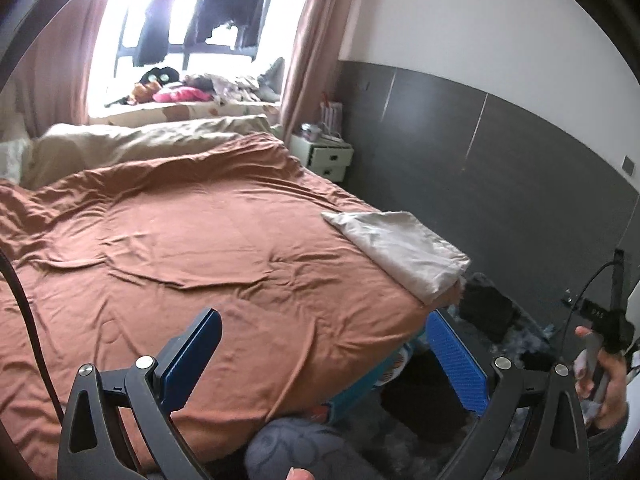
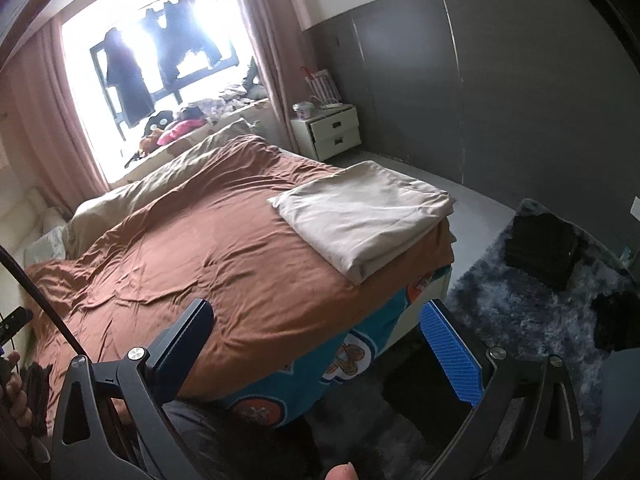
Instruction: Fold large clothes
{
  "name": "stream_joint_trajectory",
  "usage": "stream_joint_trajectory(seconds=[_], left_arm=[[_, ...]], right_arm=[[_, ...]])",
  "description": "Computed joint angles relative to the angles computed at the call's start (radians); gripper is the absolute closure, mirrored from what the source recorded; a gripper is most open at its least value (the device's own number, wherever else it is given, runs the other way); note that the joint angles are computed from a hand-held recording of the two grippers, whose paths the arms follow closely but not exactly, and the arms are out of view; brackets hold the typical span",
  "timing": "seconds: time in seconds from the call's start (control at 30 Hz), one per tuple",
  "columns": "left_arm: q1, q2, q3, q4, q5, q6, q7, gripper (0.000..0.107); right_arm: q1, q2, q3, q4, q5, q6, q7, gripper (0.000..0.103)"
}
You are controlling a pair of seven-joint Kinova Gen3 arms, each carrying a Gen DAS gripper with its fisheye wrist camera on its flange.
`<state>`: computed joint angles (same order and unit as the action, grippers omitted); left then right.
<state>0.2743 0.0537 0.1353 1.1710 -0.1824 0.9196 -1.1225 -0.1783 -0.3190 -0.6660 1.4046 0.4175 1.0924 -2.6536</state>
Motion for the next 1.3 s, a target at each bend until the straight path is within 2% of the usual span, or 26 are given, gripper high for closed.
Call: stream_joint_trajectory(seconds=[0.07,0.2,0.3,0.4,0.6,0.73,0.83,0.9,1.1,1.3], left_arm=[[0.012,-0.051,0.007,0.078,-0.044,-0.031,0.049,0.005],[-0.003,-0.161,0.054,0.237,-0.134,-0.086,0.176,0.005],[-0.041,-0.224,0.113,0.321,-0.200,-0.105,0.260,0.005],[-0.084,-0.290,0.160,0.401,-0.218,-0.128,0.319,0.005],[-0.190,-0.392,0.315,0.496,-0.289,-0.107,0.422,0.005],[-0.267,-0.470,0.398,0.551,-0.285,-0.112,0.471,0.005],[-0.316,-0.515,0.433,0.587,-0.257,-0.127,0.473,0.005],[-0.346,-0.541,0.450,0.603,-0.231,-0.130,0.471,0.005],[-0.436,-0.596,0.507,0.611,-0.169,-0.100,0.432,0.005],[-0.500,-0.636,0.526,0.609,-0.101,-0.102,0.380,0.005]], right_arm=[[-0.009,-0.031,0.000,0.039,-0.004,-0.017,-0.001,0.000],[0.013,-0.085,-0.053,0.093,-0.028,-0.038,0.001,0.000],[0.045,-0.132,-0.078,0.123,-0.058,-0.055,0.018,0.000],[0.048,-0.187,-0.075,0.168,-0.106,-0.093,0.041,0.000],[0.108,-0.278,-0.109,0.215,-0.188,-0.113,0.066,0.000],[0.155,-0.326,-0.118,0.249,-0.241,-0.151,0.076,0.000],[0.182,-0.333,-0.134,0.257,-0.276,-0.173,0.110,0.000],[0.214,-0.339,-0.152,0.251,-0.294,-0.179,0.131,0.000],[0.236,-0.365,-0.141,0.281,-0.378,-0.241,0.190,0.000],[0.274,-0.403,-0.151,0.285,-0.444,-0.241,0.262,0.000]])
